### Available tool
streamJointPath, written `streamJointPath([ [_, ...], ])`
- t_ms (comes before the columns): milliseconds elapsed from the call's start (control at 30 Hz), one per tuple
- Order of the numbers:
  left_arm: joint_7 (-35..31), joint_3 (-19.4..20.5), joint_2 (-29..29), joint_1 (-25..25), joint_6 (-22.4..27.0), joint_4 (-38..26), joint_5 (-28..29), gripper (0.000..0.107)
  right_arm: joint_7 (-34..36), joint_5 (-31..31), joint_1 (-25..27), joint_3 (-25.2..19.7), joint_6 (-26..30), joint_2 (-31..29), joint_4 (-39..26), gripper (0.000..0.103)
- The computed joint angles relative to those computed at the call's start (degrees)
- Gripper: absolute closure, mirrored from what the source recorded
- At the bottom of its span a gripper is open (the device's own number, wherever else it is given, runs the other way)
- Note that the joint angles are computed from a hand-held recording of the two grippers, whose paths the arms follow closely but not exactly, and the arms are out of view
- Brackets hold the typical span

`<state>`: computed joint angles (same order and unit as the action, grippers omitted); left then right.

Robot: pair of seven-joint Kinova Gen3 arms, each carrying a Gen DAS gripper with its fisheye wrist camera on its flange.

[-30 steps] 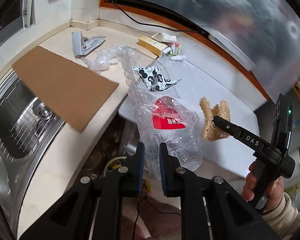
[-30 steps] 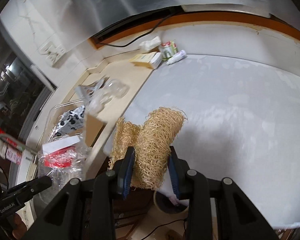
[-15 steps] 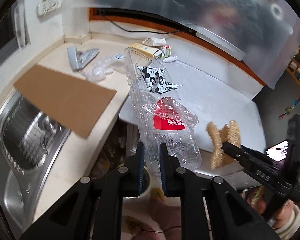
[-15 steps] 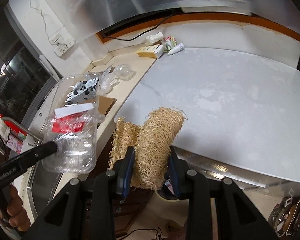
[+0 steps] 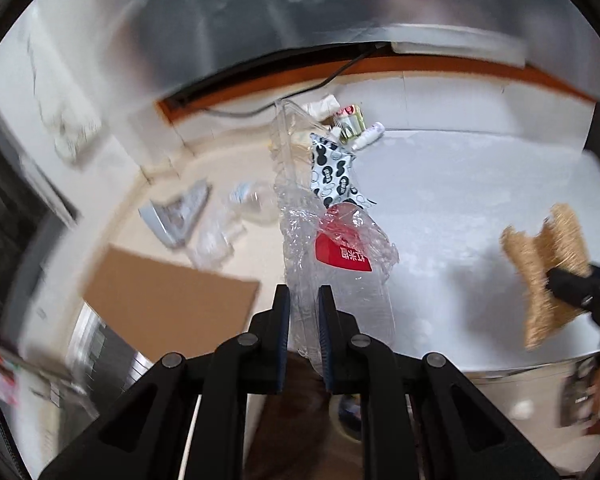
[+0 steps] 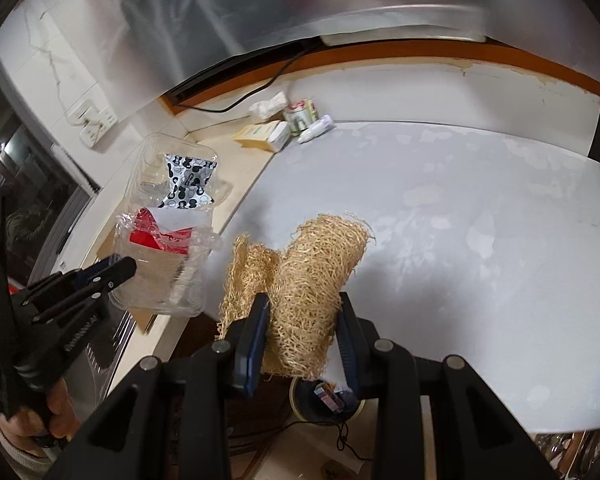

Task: Collect trash
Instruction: 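Grasp the loofah with the right tool while the left tool grasps the clear plastic tray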

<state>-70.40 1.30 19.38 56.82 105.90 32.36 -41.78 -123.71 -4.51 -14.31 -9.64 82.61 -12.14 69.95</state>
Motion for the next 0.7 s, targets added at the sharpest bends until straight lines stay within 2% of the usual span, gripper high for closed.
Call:
streamJointPath([
  [67,-3.0,-2.5,2.0,3.1,-1.4,0.6,-4.7,0.097,0.6,-0.7,0.3,1.1,-0.3,0.3,0.3,0.07],
  [133,-4.8,-2.1,3.5,3.3,-2.1,0.6,-7.3,0.097,1.4,-1.4,0.7,2.2,-1.0,0.7,0.8,0.071],
  [367,-7.4,-4.3,4.6,4.7,-4.9,4.3,-11.1,0.097,3.2,-3.5,1.9,4.1,-2.0,2.4,1.5,0.071],
  [533,-7.4,-4.0,4.6,5.3,-4.8,6.0,-13.4,0.097,4.5,-4.7,2.2,4.6,-2.2,3.6,1.6,0.071],
  [700,-6.6,-3.3,4.4,5.1,-3.6,6.2,-12.9,0.098,5.8,-5.5,2.1,4.6,-1.8,4.5,1.1,0.071],
])
